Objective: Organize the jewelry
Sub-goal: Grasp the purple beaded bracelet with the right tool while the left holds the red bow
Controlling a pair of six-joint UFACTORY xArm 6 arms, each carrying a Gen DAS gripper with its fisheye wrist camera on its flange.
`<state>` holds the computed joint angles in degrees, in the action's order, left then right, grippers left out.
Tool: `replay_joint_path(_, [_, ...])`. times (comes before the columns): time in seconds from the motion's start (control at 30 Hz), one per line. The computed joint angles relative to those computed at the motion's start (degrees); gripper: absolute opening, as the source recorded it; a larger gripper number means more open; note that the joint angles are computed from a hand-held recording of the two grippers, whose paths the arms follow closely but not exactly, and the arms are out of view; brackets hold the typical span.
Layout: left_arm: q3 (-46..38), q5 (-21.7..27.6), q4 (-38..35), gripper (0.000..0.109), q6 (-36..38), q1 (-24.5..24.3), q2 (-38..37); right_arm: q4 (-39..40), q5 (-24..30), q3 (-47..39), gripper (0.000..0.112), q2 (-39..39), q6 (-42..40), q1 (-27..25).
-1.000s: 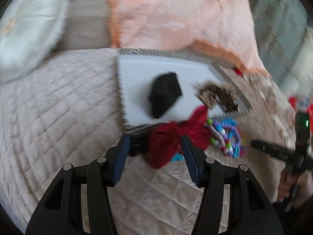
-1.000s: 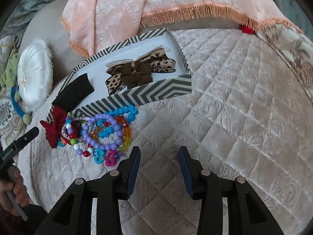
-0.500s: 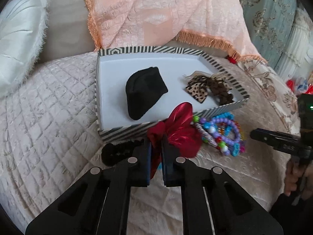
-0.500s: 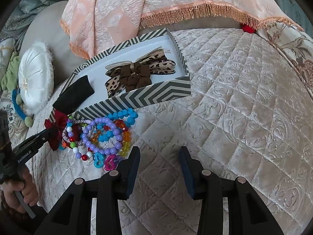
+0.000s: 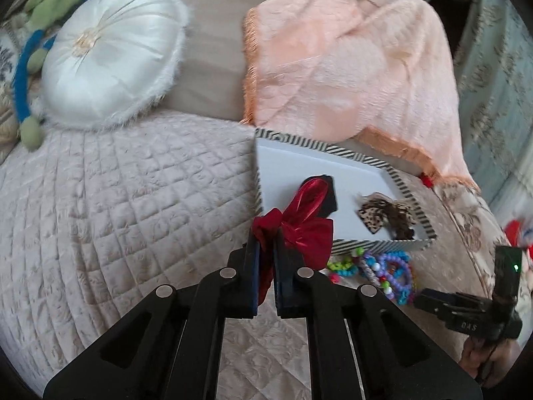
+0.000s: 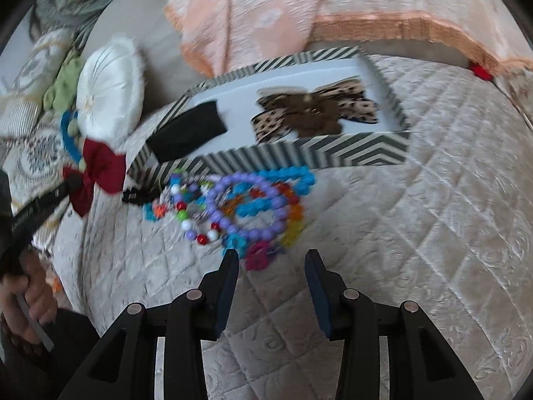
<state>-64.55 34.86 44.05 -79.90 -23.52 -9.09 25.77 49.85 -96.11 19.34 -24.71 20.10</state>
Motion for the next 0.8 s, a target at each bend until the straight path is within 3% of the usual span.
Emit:
replay_joint_path(0.3, [-0.70,-2.43,-1.23,0.005,1.08,0.05,1.12,-0.68,-7.44,-1.32,0.038,1.92,0.30,0.95])
replay_joint_path(0.47, [-0.86,-2.80,-2.16,0.005,1.85,0.17,1.45,-5.32,-6.37,-4.90,0.027,5.23,3.52,1.61])
replay_joint_path(0.57, [-0.72,-3.01,-2.23,0.005,1.50,0.36,1.41,-0.50,-9.92,-2.29,0.026,3.15,0.16,1.55])
replay_joint_path(0.63, [-0.79,-3.00,-2.26,0.005,1.25,0.32,1.52,1.06,-9.81,-2.00,0.026,2.84,-2.02,1.70])
replay_joint_path(0.8, [-0.97,-2.75,-2.75,0.005,1.81,0.23,1.80,-5.51,-5.90,-5.92,0.025,6.38,1.10,2.33])
